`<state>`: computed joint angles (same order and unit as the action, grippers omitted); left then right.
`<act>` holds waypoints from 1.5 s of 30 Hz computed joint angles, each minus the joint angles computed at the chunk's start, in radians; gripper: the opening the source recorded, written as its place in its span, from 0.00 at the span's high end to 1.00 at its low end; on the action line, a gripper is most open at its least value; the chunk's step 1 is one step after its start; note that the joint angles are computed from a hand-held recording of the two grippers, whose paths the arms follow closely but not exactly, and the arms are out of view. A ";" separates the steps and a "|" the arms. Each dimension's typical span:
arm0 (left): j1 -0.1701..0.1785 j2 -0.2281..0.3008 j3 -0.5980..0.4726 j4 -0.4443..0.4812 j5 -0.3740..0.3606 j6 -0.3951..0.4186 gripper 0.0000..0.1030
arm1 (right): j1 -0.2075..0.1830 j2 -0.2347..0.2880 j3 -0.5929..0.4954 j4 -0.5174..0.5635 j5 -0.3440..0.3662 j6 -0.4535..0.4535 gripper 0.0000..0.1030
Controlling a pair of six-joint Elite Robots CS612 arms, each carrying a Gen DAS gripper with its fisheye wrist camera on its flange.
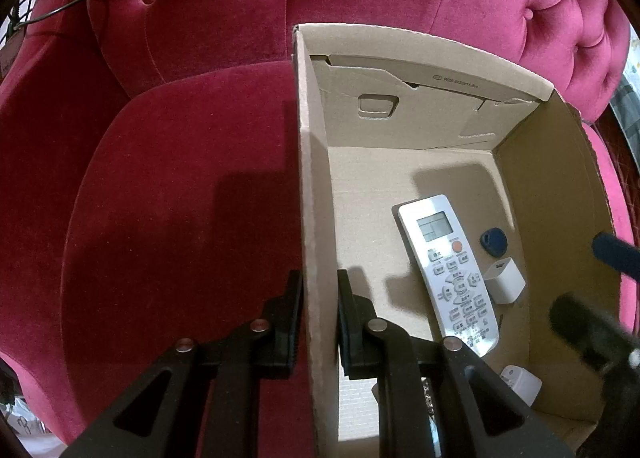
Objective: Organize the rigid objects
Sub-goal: 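Open the right tool to release the charger and lift out, then move the right tool back to the black round cap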
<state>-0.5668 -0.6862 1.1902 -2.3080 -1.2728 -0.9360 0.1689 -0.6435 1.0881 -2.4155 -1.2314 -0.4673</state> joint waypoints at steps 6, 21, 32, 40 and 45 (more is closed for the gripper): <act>-0.001 0.001 0.000 -0.001 0.001 -0.001 0.84 | -0.012 0.003 -0.018 -0.020 -0.002 0.008 0.03; -0.001 0.003 -0.004 0.002 0.000 -0.004 0.84 | -0.050 0.032 -0.082 -0.069 -0.050 0.055 0.01; -0.001 0.003 -0.006 0.006 0.001 -0.001 0.84 | -0.077 0.065 -0.121 -0.085 -0.108 0.045 0.01; -0.002 0.003 -0.005 0.006 0.003 -0.001 0.84 | -0.090 0.092 -0.151 -0.072 -0.117 0.071 0.01; -0.002 0.002 -0.003 0.004 0.004 -0.003 0.84 | -0.090 0.113 -0.181 -0.046 -0.114 0.070 0.01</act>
